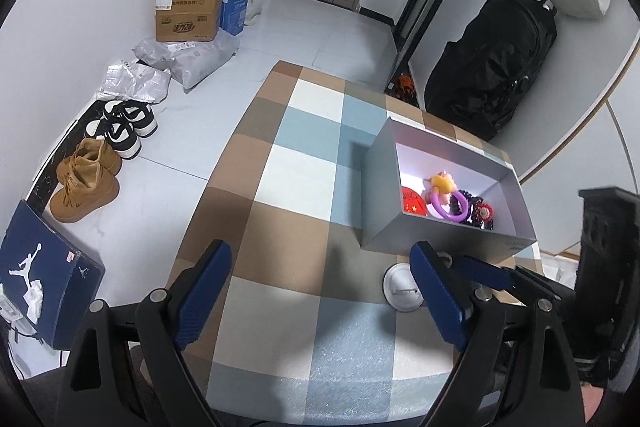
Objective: Organize jewelry
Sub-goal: 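Grasp the red clear-topped toy on the table with the right tool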
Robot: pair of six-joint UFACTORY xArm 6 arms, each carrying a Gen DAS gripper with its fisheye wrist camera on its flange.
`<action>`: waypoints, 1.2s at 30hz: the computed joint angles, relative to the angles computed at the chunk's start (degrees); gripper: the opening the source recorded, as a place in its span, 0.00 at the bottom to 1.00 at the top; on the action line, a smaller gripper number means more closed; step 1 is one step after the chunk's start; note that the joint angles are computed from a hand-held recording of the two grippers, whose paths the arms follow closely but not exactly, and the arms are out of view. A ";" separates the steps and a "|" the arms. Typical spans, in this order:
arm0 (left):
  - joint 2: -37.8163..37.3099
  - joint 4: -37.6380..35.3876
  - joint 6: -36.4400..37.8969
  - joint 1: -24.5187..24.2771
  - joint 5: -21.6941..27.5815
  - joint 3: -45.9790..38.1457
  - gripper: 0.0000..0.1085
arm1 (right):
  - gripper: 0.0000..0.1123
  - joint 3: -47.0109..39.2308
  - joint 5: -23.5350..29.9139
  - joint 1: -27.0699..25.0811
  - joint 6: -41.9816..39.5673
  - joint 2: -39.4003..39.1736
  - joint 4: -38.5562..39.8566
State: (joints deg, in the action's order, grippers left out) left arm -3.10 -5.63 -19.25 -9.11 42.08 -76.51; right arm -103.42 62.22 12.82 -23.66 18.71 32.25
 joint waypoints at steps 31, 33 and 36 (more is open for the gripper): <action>2.50 -2.08 4.90 -1.31 3.83 -2.44 0.81 | 0.15 1.59 -2.78 -0.27 2.18 -1.50 0.24; 2.94 -1.59 5.52 -2.03 4.23 -2.65 0.81 | 0.15 1.91 -2.83 -0.84 2.03 -2.26 1.34; 3.71 -1.21 6.44 -2.91 5.69 -3.11 0.81 | 0.15 2.65 -3.17 -1.62 0.76 -3.69 3.27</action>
